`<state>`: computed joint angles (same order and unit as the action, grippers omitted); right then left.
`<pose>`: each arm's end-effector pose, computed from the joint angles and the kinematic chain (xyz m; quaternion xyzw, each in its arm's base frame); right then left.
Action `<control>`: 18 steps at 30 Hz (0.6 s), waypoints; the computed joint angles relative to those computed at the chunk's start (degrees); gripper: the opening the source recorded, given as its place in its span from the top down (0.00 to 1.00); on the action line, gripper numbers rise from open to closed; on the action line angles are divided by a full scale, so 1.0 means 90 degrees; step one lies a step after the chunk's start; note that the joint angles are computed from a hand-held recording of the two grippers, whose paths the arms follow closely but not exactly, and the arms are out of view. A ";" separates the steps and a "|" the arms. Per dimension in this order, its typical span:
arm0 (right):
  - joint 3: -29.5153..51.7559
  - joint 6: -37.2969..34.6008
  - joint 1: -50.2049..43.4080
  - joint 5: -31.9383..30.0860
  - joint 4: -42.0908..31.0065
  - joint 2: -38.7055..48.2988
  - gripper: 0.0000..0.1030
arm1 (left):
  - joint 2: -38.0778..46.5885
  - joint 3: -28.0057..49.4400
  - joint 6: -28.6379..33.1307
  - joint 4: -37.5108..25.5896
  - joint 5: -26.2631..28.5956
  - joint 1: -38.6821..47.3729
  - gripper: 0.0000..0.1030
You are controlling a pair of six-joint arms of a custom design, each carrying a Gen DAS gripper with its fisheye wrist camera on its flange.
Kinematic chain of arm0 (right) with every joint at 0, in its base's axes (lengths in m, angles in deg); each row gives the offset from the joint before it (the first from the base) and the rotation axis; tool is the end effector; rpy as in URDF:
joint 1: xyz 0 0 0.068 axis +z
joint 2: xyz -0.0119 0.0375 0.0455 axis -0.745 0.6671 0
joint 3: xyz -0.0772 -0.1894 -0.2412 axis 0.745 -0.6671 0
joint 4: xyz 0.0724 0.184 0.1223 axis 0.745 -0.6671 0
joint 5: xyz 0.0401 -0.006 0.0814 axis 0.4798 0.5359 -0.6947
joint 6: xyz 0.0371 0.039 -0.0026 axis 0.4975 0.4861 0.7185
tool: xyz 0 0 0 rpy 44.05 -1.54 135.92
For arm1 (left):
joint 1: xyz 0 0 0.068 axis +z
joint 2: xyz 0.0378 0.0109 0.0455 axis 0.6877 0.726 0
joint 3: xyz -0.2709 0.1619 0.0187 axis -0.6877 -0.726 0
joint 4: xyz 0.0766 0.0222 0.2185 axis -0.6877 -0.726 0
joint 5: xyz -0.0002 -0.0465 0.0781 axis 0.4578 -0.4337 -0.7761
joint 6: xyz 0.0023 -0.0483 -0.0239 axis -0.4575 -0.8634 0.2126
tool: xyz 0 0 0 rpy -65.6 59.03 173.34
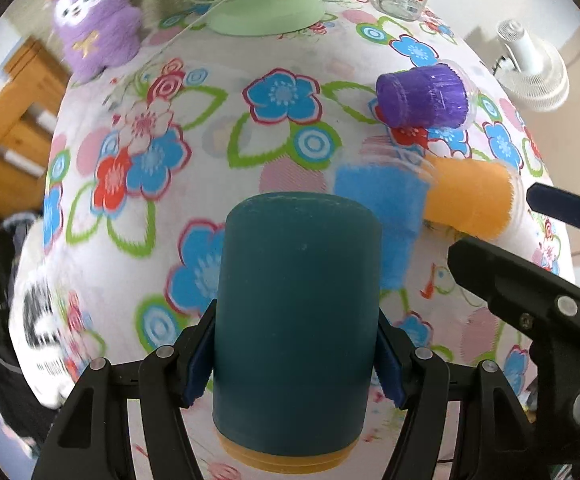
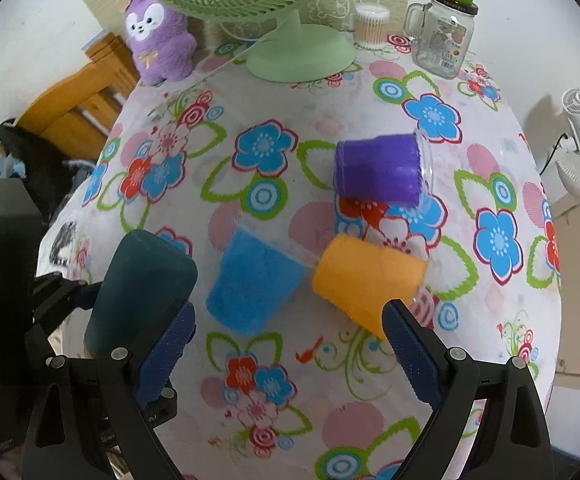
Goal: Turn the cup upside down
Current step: 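Lift the teal cup with the left gripper, turn it rim-down, set it down, open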
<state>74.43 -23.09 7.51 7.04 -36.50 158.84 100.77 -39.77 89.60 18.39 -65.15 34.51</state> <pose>0.1633 0.2284 0.1301 0.1032 0.9825 0.0738 0.1367 0.2137 -0.0368 0.1097 0.2813 0.9566 -0.0368 0.0657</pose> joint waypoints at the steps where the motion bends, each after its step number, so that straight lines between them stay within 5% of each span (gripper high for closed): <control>1: -0.0093 0.0000 0.0036 -0.0025 0.0038 -0.0060 0.07 | -0.0014 -0.0133 -0.0235 0.0118 -0.0003 -0.0103 0.33; 18: -0.1111 -0.0473 0.0372 -0.0575 0.0523 -0.0295 0.07 | 0.0741 -0.1499 -0.2881 0.1730 0.0671 -0.1006 0.33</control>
